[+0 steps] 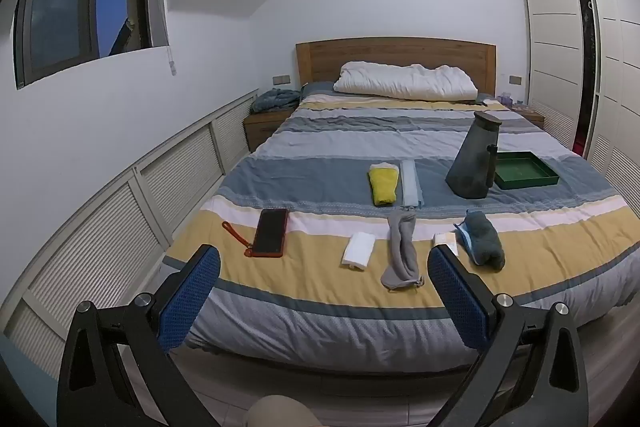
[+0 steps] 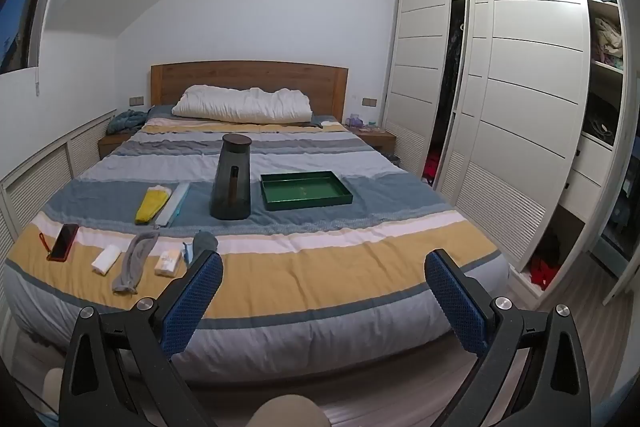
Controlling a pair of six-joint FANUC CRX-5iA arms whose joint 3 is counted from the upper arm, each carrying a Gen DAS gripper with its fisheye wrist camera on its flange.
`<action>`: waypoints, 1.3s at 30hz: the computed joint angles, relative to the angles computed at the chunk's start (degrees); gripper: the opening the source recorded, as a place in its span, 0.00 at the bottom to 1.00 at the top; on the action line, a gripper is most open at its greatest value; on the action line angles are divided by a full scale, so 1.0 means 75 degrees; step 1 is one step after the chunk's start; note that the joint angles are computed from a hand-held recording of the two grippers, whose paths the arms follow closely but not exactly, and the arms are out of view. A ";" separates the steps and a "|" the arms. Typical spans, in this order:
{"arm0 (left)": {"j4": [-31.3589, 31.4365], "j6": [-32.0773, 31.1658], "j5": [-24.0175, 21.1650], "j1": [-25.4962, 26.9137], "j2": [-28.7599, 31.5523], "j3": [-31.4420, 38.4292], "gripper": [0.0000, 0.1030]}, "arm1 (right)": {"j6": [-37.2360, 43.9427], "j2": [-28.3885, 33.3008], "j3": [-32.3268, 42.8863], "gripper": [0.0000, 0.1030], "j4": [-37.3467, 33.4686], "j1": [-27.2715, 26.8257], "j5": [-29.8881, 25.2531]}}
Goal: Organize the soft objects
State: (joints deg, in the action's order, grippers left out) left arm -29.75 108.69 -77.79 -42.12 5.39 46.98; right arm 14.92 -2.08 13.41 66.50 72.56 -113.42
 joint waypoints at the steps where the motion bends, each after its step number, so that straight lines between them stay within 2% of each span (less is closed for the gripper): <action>1: -0.0008 -0.0015 -0.0001 -0.0003 0.0001 0.0002 0.99 | -0.0011 -0.0005 -0.0021 1.00 0.0027 -0.0003 0.0009; 39: 0.0065 -0.0079 -0.0145 -0.0001 0.0066 0.0166 0.99 | 0.0027 0.0018 0.0038 1.00 -0.0019 -0.0027 0.0010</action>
State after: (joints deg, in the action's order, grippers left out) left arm -29.26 108.09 -78.88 -42.13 5.89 48.22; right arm 15.12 -1.94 13.70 66.36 72.35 -113.34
